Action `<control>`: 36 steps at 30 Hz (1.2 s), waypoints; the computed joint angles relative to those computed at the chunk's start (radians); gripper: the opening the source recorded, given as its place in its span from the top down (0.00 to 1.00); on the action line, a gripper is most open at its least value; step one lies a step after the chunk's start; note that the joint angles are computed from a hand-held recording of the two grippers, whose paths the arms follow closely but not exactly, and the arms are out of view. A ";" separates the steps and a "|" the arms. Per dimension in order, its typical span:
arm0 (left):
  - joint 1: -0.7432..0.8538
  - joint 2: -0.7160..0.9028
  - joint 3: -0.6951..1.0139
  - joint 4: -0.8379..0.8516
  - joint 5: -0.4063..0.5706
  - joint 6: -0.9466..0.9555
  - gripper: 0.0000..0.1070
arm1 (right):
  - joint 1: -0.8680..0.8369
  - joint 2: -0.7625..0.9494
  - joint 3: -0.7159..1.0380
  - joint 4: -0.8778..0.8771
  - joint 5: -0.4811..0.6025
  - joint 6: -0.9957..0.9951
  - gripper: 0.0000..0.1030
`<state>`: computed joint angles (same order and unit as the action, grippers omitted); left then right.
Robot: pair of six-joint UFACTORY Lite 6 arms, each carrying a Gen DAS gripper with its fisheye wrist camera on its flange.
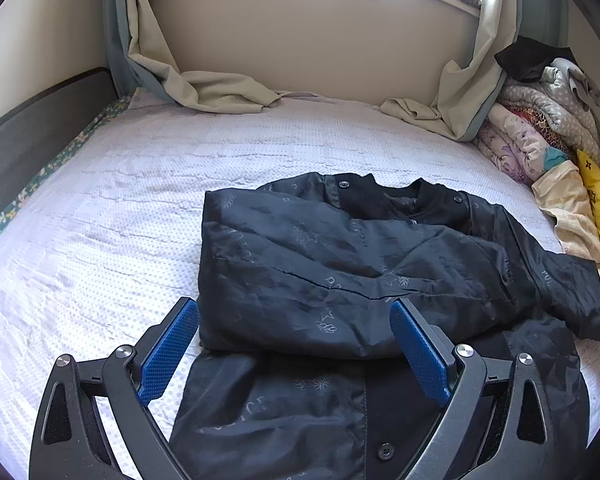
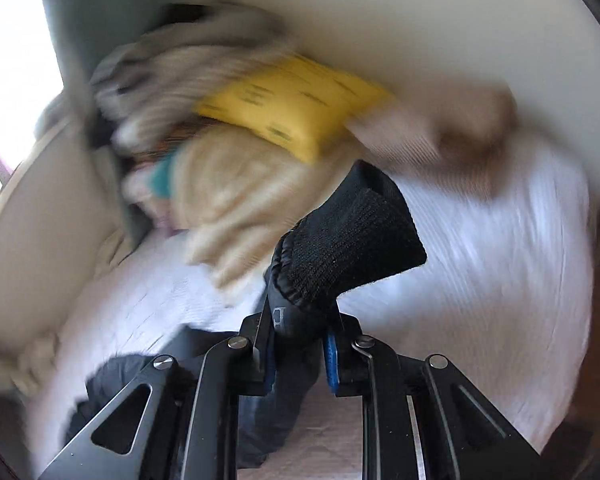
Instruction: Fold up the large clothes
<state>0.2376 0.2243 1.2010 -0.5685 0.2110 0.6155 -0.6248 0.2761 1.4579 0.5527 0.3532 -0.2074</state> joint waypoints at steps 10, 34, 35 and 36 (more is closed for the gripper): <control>0.111 -0.131 -0.015 -0.243 0.121 0.238 0.09 | 0.674 -0.207 -0.045 -1.007 -0.045 0.771 0.87; 0.244 0.105 0.242 -0.270 0.410 0.277 0.14 | 1.212 0.320 0.284 -0.796 0.141 0.482 0.33; 0.248 0.127 0.269 -0.277 0.445 0.262 0.16 | 1.201 0.278 0.262 -0.757 0.142 0.464 0.32; 0.250 0.146 0.291 -0.282 0.474 0.249 0.18 | 1.171 0.224 0.239 -0.708 0.145 0.448 0.30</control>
<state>0.4876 0.3700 1.4919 -0.8509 0.6847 0.8647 0.5458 0.5003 1.6965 -0.1552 0.4985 0.2402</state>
